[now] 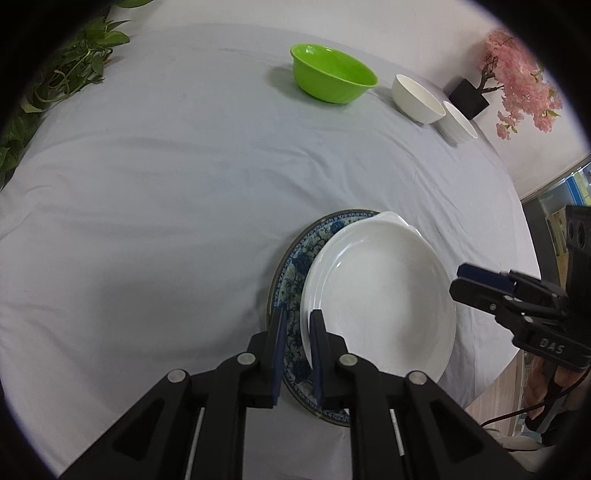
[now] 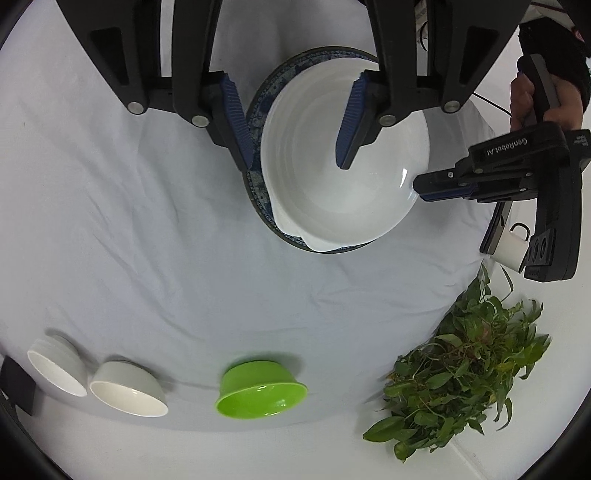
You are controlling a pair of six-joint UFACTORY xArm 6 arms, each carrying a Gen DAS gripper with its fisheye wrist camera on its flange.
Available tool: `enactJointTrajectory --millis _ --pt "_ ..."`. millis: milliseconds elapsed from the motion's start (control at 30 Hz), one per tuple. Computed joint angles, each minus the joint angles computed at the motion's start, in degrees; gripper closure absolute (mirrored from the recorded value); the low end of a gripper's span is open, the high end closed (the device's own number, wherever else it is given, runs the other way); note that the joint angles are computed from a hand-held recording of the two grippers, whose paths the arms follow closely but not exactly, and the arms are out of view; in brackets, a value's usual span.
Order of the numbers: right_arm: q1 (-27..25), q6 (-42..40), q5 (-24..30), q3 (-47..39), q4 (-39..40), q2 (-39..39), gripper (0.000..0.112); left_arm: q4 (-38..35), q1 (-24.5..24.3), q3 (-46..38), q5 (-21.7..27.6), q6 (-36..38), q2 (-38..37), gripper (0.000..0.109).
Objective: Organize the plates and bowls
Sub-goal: 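Open the right tool and withdraw while the left tool opens off the stack, then grasp the green bowl rim with the left tool while the right tool grasps it too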
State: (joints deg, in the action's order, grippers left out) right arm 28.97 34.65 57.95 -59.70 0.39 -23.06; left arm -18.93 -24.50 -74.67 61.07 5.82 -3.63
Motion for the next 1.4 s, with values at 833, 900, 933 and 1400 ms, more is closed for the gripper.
enactJointTrajectory --millis 833,900,933,1400 --pt "-4.9 3.4 -6.3 5.9 -4.7 -6.6 0.018 9.8 -1.5 4.1 -28.1 -2.9 -3.9 0.021" --pt "-5.9 2.3 -7.8 4.7 -4.9 -5.7 0.009 14.4 -2.8 3.8 -36.0 -4.9 -2.9 0.018" --pt "-6.5 1.7 -8.5 3.8 -5.0 -5.0 0.009 14.7 -3.1 2.4 -37.2 -4.3 -1.7 0.017" --pt "-15.4 -10.7 -8.0 -24.0 -4.0 16.3 0.009 17.6 -3.6 -37.6 -34.7 -12.7 28.6 0.007"
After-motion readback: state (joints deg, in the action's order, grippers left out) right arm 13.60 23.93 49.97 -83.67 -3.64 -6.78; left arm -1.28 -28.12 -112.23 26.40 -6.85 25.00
